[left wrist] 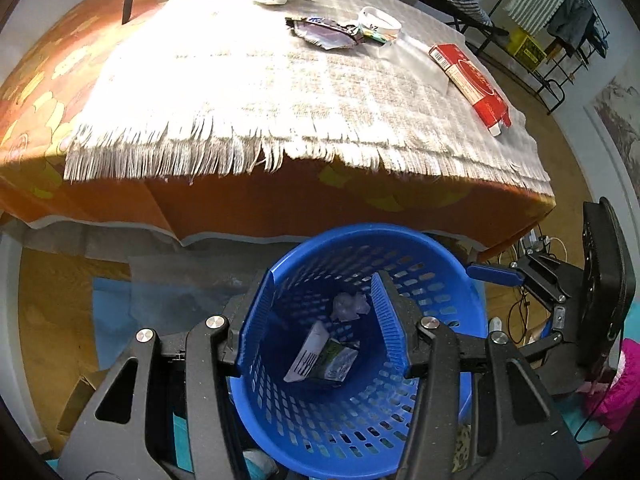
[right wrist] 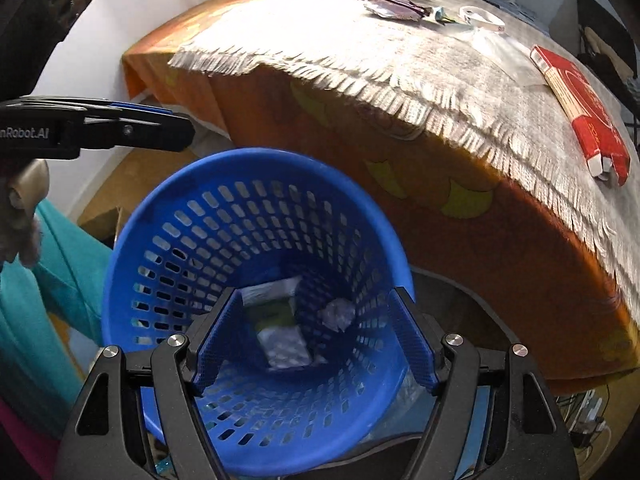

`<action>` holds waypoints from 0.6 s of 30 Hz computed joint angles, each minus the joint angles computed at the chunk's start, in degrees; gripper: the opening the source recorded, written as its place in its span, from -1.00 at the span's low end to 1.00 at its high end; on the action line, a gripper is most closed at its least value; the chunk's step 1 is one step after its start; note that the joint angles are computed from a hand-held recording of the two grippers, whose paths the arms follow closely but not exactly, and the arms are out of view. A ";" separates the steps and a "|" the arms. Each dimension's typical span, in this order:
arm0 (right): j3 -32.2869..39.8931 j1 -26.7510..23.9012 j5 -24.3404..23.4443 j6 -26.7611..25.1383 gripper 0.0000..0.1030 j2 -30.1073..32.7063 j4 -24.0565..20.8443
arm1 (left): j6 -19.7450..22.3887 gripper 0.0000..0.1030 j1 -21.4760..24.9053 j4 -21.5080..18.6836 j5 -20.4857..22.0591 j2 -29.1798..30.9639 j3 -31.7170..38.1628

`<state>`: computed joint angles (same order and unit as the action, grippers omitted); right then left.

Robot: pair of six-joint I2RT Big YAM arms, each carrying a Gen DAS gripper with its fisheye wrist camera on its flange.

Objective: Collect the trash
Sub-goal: 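Open both grippers to drop tissue and milk carton into the basket, then grasp the white plastic bag with left gripper while right grasps clear plastic sheet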

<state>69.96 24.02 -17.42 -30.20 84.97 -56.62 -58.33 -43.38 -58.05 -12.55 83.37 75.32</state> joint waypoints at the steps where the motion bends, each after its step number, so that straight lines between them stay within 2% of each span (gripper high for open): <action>1: 0.16 -0.13 -0.14 0.25 0.45 0.05 -0.06 | 0.31 0.01 -0.06 -0.30 -0.19 0.35 0.53; 11: 3.84 -2.56 -2.36 3.35 0.45 0.63 -0.34 | 6.41 0.01 2.34 -3.05 -1.40 3.55 6.96; 18: 10.19 -4.82 -4.20 6.32 0.45 4.09 -1.73 | 13.90 0.02 7.01 -5.28 -2.39 6.49 12.91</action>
